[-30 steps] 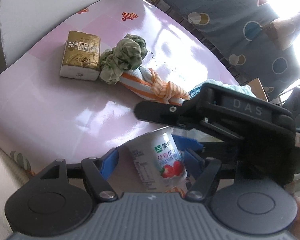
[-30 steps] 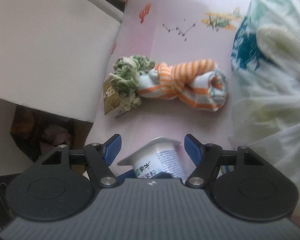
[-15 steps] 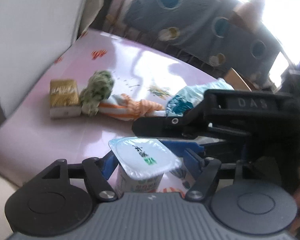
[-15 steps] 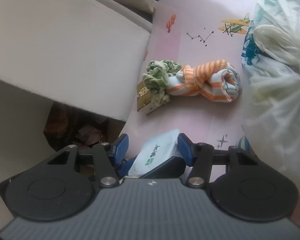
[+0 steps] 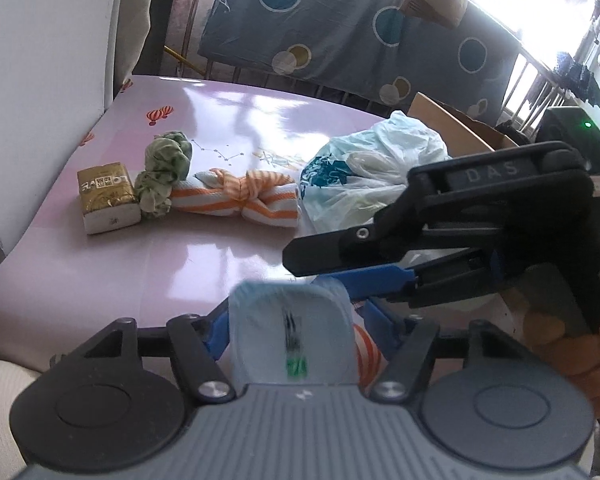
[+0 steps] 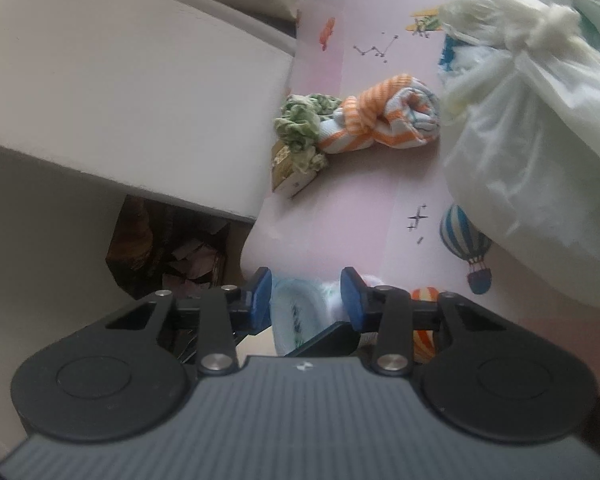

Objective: Organize soft objects

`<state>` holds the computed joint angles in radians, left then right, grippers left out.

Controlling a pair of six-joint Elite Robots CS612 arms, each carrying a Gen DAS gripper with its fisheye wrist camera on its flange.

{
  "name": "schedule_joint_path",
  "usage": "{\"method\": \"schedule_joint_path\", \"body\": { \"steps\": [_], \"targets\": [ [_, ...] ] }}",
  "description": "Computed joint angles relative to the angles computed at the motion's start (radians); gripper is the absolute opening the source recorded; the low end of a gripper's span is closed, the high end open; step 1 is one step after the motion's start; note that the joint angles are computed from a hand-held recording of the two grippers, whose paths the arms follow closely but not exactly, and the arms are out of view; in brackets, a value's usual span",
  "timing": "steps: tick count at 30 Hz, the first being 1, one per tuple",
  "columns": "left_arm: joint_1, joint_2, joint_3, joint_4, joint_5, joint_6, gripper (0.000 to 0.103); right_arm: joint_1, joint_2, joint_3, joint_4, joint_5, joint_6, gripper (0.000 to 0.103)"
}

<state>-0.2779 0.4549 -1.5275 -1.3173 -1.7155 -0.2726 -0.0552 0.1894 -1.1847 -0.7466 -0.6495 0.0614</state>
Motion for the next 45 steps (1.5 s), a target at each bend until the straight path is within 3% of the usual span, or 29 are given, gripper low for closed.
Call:
{"method": "schedule_joint_path", "body": {
  "steps": [8, 11, 24, 36, 45],
  "targets": [
    [-0.009, 0.004, -0.008, 0.028, 0.033, 0.006, 0.066, -0.003, 0.020, -0.030, 0.018, 0.002, 0.027, 0.037],
    [0.002, 0.002, -0.015, 0.023, 0.013, -0.037, 0.064, -0.009, 0.021, -0.040, 0.013, 0.005, 0.035, 0.037],
    [0.013, -0.016, -0.033, 0.041, 0.083, -0.072, 0.066, -0.043, 0.036, -0.102, -0.027, 0.018, 0.064, 0.039],
    [0.011, -0.043, -0.020, 0.052, 0.144, -0.104, 0.066, -0.057, 0.050, -0.127, -0.053, 0.077, 0.082, 0.040],
    [0.009, -0.070, -0.021, 0.109, 0.217, -0.125, 0.070, -0.069, 0.067, -0.157, -0.063, 0.155, 0.089, 0.050]
  ]
}}
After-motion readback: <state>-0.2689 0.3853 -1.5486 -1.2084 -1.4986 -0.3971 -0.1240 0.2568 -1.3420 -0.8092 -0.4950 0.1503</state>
